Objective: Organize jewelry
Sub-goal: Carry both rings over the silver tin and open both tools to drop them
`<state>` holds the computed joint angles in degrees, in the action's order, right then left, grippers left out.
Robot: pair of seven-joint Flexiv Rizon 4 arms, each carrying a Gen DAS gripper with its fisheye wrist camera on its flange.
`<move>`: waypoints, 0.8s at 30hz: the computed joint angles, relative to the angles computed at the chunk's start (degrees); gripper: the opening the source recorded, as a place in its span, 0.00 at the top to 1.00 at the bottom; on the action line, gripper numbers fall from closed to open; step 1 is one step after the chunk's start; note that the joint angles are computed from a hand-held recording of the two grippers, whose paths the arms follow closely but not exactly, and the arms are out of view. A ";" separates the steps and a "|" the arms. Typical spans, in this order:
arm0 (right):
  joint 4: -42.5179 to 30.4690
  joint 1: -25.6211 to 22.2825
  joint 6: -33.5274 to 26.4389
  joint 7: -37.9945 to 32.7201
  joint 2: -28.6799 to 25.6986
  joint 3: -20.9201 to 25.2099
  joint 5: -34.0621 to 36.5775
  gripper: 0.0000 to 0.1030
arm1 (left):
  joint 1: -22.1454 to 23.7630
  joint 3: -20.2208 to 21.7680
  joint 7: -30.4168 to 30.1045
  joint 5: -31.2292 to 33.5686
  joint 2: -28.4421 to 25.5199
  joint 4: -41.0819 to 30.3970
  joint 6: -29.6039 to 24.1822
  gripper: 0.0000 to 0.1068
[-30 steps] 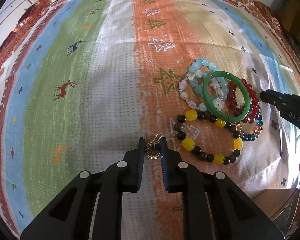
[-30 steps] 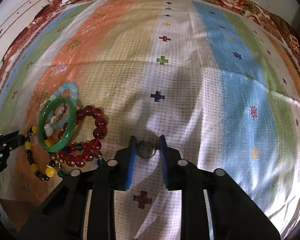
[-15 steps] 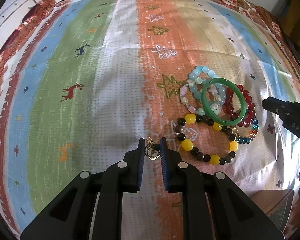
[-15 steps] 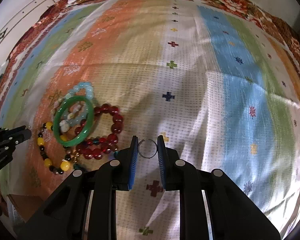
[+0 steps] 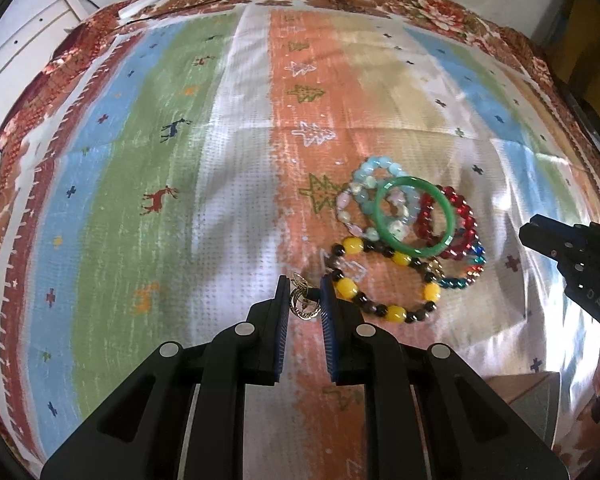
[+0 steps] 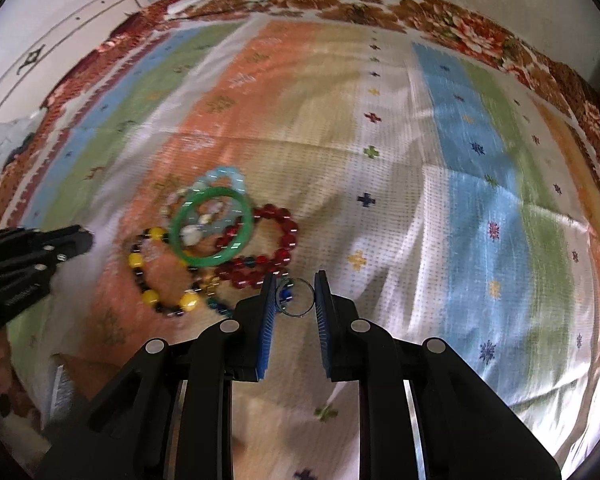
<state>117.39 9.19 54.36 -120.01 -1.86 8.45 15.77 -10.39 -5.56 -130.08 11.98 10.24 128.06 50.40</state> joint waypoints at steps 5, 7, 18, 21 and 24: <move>1.27 0.07 -1.58 -0.95 2.87 -0.03 2.05 0.81 | -0.61 -1.08 -1.95 0.86 1.41 -0.01 -0.73 0.86; 1.94 0.20 -2.10 -2.15 4.77 -0.20 3.44 0.81 | -0.96 -1.70 -2.76 1.60 2.64 -0.13 -1.02 0.86; 6.50 2.31 -7.26 -8.90 15.09 -3.57 9.60 0.81 | -3.36 -3.69 -4.60 0.61 5.75 0.65 0.46 0.86; 7.64 2.95 -8.64 -10.12 17.26 -4.47 10.69 0.81 | -3.52 -4.30 -5.45 0.84 6.81 1.21 0.31 0.86; 8.76 3.45 -9.62 -11.01 19.09 -5.07 11.41 0.81 | -3.88 -4.49 -6.00 0.38 8.24 2.27 0.73 0.86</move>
<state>126.14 12.64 44.74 -131.01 17.24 3.38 27.18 -14.27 -10.05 -136.08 12.36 18.47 130.32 51.13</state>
